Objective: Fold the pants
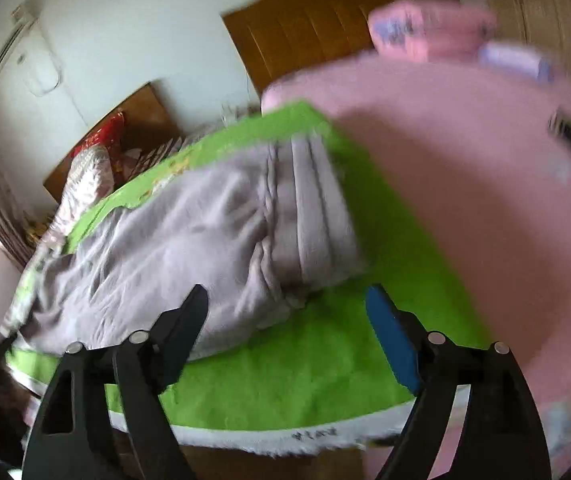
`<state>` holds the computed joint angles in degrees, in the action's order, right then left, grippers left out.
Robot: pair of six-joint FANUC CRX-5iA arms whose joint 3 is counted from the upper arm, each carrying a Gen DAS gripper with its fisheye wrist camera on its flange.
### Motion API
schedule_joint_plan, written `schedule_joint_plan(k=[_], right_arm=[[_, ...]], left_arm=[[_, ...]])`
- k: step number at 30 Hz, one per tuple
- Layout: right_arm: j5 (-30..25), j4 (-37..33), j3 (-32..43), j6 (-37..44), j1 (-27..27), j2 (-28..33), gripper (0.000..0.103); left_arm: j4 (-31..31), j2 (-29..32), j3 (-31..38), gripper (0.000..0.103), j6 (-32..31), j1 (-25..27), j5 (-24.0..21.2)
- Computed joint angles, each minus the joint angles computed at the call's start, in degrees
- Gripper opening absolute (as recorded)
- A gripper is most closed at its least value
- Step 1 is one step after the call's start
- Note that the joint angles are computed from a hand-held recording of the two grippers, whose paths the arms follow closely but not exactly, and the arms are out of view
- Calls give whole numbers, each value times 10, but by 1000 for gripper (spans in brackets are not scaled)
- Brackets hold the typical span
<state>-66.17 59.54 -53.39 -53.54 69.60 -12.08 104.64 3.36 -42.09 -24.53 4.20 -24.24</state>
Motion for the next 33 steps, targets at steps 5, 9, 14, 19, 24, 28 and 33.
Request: schedule_joint_plan(k=[5, 9, 14, 19, 24, 28, 33], right_arm=[[25, 82, 54, 91, -39, 64, 75], [102, 57, 105, 188, -89, 134, 74], [160, 11, 82, 194, -98, 113, 72], [113, 21, 119, 274, -124, 90, 74], [231, -82, 224, 511, -255, 157, 80], [229, -272, 290, 726, -292, 199, 80], [250, -255, 206, 696, -273, 138, 81]], left_arm=[[-83, -36, -14, 88, -26, -8, -87], [-258, 9, 30, 88, 65, -30, -67], [-466, 60, 103, 89, 234, -5, -79], [-470, 78, 195, 93, 260, -26, -186], [-673, 249, 457, 90, 455, -108, -293], [-727, 325, 548, 85, 474, -132, -295], [-638, 334, 503, 91, 337, -129, -221]])
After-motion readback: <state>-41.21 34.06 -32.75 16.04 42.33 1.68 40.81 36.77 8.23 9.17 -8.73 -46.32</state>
